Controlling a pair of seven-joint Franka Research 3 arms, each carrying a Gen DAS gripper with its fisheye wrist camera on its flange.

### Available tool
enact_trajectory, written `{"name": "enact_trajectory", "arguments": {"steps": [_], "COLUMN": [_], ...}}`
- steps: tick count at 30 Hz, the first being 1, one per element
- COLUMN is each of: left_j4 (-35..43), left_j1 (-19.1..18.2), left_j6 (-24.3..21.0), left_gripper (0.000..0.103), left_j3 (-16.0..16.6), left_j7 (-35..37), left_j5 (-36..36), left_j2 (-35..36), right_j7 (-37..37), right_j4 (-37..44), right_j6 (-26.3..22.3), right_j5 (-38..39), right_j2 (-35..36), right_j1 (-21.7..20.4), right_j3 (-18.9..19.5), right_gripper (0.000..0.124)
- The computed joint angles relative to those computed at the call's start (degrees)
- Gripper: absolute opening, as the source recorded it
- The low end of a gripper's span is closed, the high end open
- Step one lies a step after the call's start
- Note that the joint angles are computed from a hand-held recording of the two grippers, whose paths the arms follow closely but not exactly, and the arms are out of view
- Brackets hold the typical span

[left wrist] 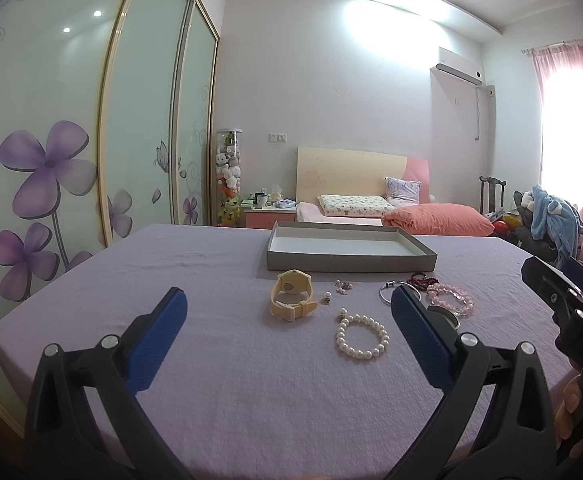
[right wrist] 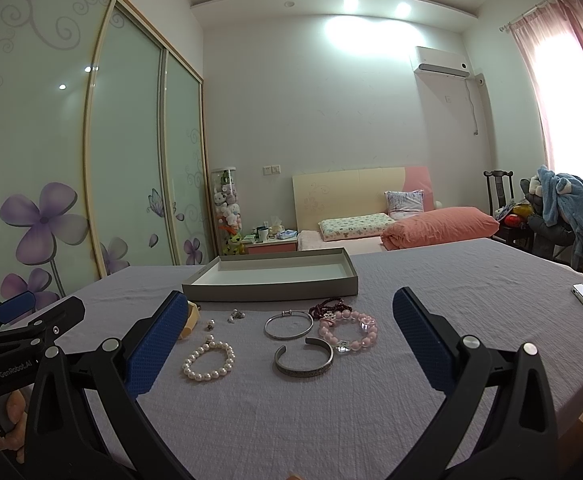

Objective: Organize jewelry

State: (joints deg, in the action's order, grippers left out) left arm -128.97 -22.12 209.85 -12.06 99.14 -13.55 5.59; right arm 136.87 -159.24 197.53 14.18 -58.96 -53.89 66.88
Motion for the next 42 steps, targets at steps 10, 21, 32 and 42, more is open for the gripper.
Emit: {"name": "enact_trajectory", "arguments": {"steps": [10,21,32,42], "left_j4": [-0.08,3.05,13.63,24.88], "left_j1": [0.01,0.18,2.21,14.47], "left_j6": [0.09,-3.96,-16.76,-28.9], "left_gripper": [0.099,0.099,0.099,0.099], "left_j3": [-0.01,0.81,2.08,-10.93], "left_j7": [-0.05,-1.49,-11.58,-13.56], "left_j5": [0.1,2.63,15.7,20.4], "left_j2": [-0.03,1.91,8.05,15.44], "right_j7": [0.22,-1.89,-6.63,-9.01], "right_j4": [0.69,2.23,7.99,16.68], "right_j6": [-0.42,-0.78,-11.0,-27.84], "right_j5": [-0.2,-2.33,-8.54,-17.69], "right_j2": [0.23,6.62,21.55,36.96], "right_j1": [-0.35,-1.33,-0.14,4.36], "right_j3": [0.23,-0.17,-5.27,-13.1], "right_gripper": [0.101,0.101,0.099,0.081]}}
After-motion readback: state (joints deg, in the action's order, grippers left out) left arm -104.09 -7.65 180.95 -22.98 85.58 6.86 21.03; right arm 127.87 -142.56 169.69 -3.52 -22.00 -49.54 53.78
